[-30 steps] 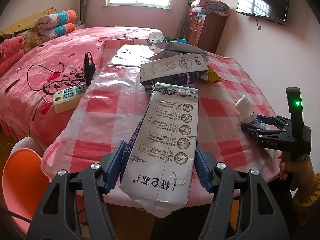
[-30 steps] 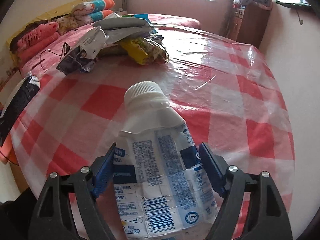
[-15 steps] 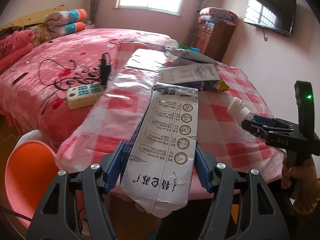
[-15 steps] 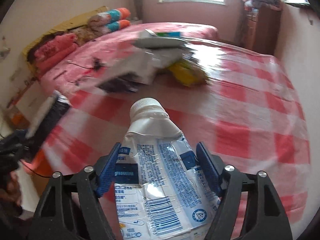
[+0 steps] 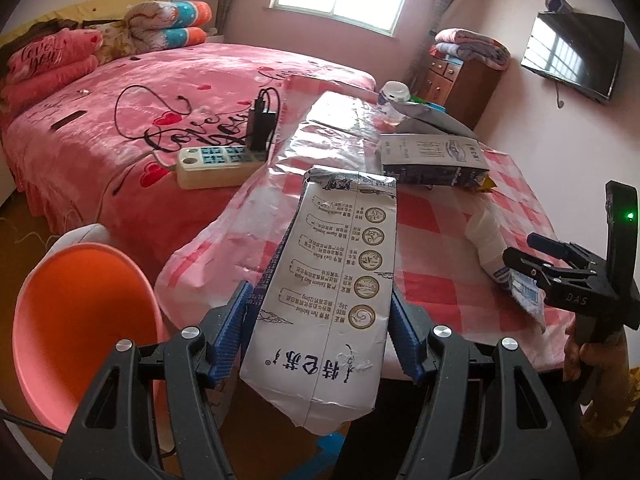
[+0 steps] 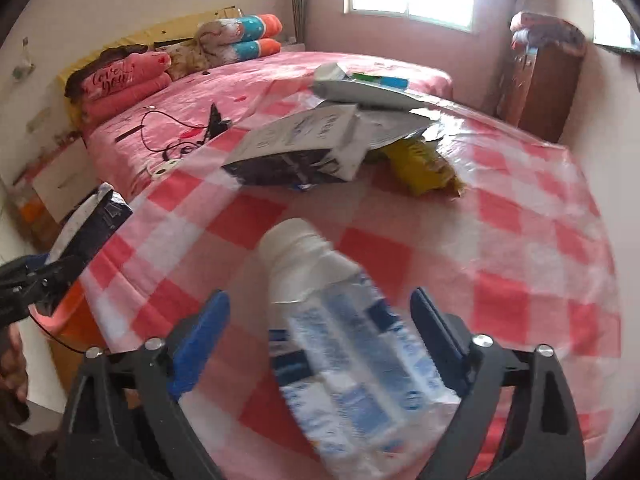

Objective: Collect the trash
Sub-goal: 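Carry the carton and bottle in both grippers toward the orange wastebasket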

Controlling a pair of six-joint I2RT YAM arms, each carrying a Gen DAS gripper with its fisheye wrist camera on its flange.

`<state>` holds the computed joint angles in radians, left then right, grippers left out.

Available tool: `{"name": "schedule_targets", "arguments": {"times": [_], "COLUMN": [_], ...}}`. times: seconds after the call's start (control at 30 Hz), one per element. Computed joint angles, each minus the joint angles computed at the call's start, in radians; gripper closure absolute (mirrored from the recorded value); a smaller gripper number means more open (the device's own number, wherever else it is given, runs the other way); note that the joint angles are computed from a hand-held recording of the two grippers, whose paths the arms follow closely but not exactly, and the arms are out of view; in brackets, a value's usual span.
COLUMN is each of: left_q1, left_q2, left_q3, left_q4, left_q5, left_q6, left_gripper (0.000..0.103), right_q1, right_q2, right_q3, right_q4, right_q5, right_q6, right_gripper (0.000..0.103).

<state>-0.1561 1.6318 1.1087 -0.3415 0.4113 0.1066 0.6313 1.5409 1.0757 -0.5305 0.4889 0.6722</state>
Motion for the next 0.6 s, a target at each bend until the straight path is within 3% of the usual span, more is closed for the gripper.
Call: {"name": "schedule_targets", "arguments": {"times": [0.1,0.37,0.43,0.47,0.6], "left_q1": [-0.011,-0.044,-0.05,-0.055,-0.08], "left_q2": [0.008,0.014,0.019,0.022,0.029], "left_q3": [0.006,0.007,0.01,0.014,0.02], "left_q4": [-0.003,-0.017,-0.02,-0.022,-0.026], "left_q5": [0.003,-0.032,-0.042,-0.047,-0.063], "left_q6": [0.003,0.016,0.016,0.016,0.015], "left_gripper": [0.037,0.037,0.037,0.037,0.037], "right_q1": [-0.032,-0.106,-0.109,-0.111,-0.123], "right_q2": [0.002,0.18,0.18,0.172,0.124], "right_q3": [-0.008,0.117,0.117,0.11,0.057], "right_q4": [0.01,-0.027,-0.02,-0.015,0.024], "right_q5": [-0.065,-0.176,-0.168,-0.166,-0.187], "right_q6": [-0.015,-0.153,-0.16,-0.162,-0.16], "right_gripper": [0.012,0.009,0.019,0.03,0.034]}}
